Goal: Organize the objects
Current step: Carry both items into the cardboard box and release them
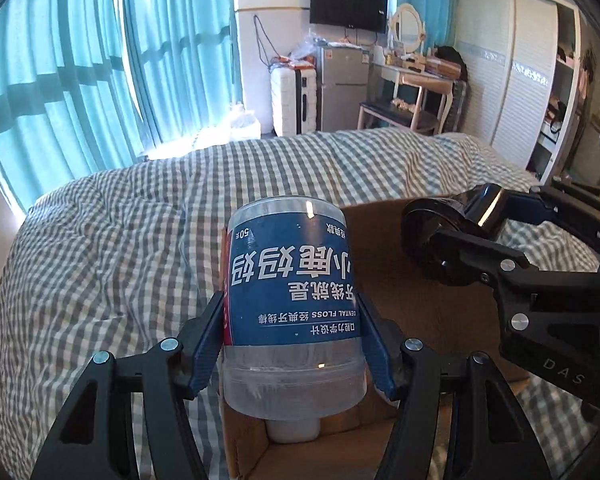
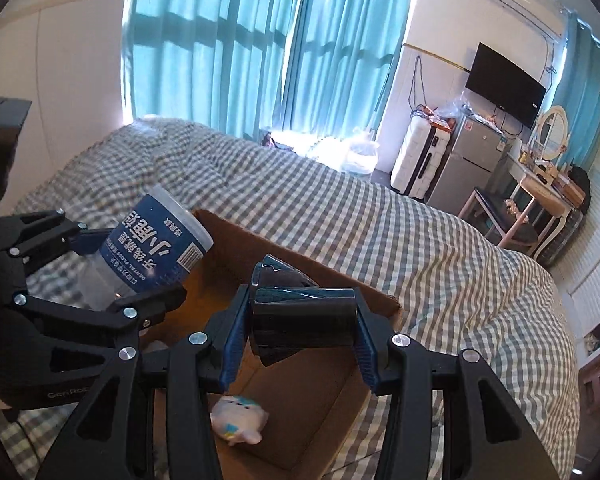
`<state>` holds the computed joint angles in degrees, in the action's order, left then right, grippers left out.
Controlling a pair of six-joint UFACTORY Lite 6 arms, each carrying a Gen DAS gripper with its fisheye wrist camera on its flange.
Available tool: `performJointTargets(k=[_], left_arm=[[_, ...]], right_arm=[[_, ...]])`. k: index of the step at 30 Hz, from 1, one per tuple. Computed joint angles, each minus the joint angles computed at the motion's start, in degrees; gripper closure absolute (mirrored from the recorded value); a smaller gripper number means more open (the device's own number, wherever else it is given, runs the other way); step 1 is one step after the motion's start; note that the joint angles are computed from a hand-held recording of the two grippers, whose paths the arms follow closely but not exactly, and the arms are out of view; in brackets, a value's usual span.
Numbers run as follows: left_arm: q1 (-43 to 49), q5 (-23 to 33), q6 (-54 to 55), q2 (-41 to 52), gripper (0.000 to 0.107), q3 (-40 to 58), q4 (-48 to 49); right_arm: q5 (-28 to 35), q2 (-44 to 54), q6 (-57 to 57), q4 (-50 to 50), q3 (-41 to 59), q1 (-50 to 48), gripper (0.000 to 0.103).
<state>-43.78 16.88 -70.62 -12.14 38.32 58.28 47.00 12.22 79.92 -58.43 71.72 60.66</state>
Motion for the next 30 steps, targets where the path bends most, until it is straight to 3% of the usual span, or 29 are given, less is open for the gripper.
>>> performJointTargets(k=[6,11,16,19,20,24,30], left_arm=[[1.6,-4.4,-10.1,3.4,0.043,-1.5,11.1],[1.9,-6.1,-11.1,6.3,0.043,-1.7,12.1],[1.9,-7.3,-11.7,4.6,0.042,-3.4,11.8],[1.5,-6.9,-4.0,1.1,0.024,-4.2,3.7],[1.0,-6.0,-0.3,-0.3,0.022,-4.3,-0.1],[-3.9,2.7,6.2,-7.9,0.018,-4.5,-7.6],[-12.1,19.0,8.3,-18.7,0.012,-2.6,-12.5]], right_arm=[[-4.7,2.1,0.3,-1.0,-2.9,-2.9,0.057],[-7.0,2.9,0.0,-0.1,-3.7,-4.5,0.057],[-5.6,-0.8,3.1,-0.9,-6.8,-3.6,0.057],[-1.3,-4.3,6.3,-3.0,-8.3,-0.9,0.048],[-0.4,-5.5,6.6,-3.1,-8.4,-0.6,0.039],[4.8,-11.2,6.6,-2.0,-8.3,2.8,0.038],[20.0,-16.0,4.3,0.3,-3.5,14.0,0.033]])
